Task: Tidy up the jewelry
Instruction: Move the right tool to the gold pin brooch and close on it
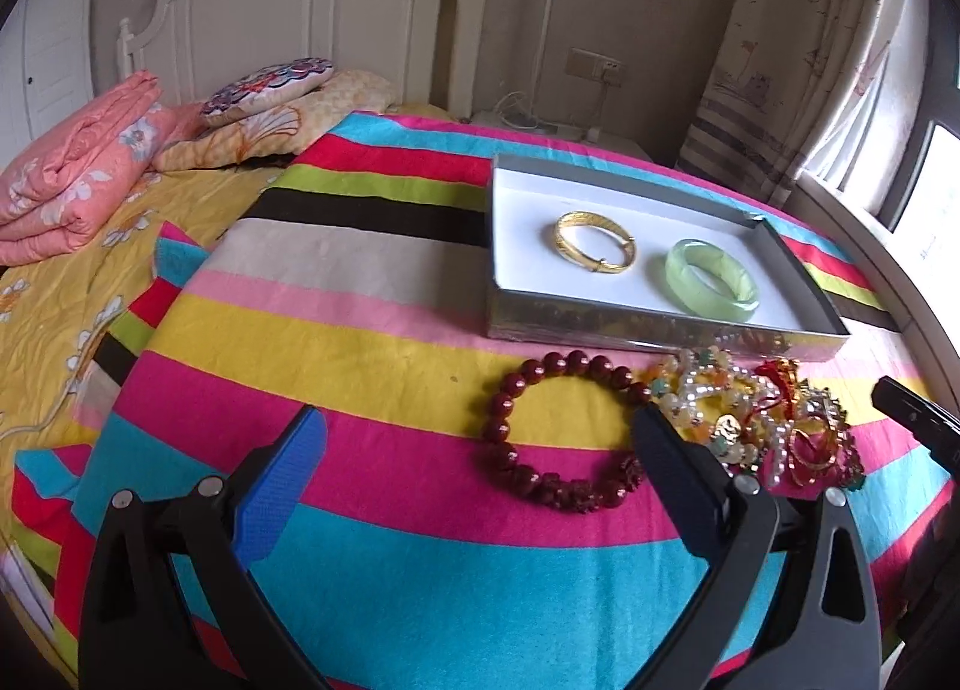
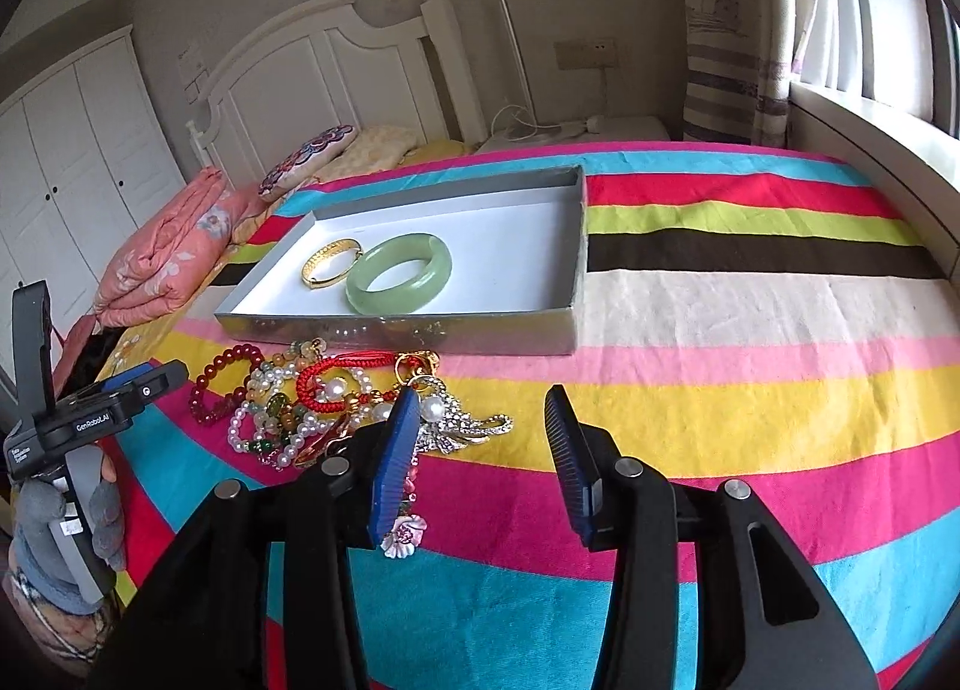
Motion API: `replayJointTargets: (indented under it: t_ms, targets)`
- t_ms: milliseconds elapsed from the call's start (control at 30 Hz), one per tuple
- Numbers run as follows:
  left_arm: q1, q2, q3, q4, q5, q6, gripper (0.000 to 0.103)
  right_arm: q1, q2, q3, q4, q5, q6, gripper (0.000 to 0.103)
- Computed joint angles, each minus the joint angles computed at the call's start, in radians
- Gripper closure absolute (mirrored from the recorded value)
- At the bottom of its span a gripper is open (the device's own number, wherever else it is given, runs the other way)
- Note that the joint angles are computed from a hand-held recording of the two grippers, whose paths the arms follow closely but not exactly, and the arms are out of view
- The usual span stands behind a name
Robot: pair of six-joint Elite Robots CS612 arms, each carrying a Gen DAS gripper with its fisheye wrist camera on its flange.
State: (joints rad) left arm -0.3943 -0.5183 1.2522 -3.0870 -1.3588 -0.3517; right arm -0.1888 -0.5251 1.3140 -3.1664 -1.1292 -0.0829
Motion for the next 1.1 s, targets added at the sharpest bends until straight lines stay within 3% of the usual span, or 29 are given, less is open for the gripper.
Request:
replayJointTargets:
  t_ms: [367,800,967,1100]
  targets:
    - [0.004,0.001,-0.009,0.019,-0.003,-0.02,0.003,0.003,-0.004,0.009,-0.011,-0.017,-0.011,0.061]
    - [0.005,0.004,-0.014,0.028,-0.011,-0.029,0.003,0.049,-0.04,0.054,0.098,-0.098,-0.295,0.054]
    - [0.006,0.004,-0.015,0.028,-0.017,-0.029,0.003,0.065,-0.032,0.035,0.128,-0.182,-0.283,0.054]
    - [0.007,0.006,-0.018,0.031,-0.023,-0.031,0.003,0.068,-0.025,0.014,0.158,-0.201,-0.272,0.054]
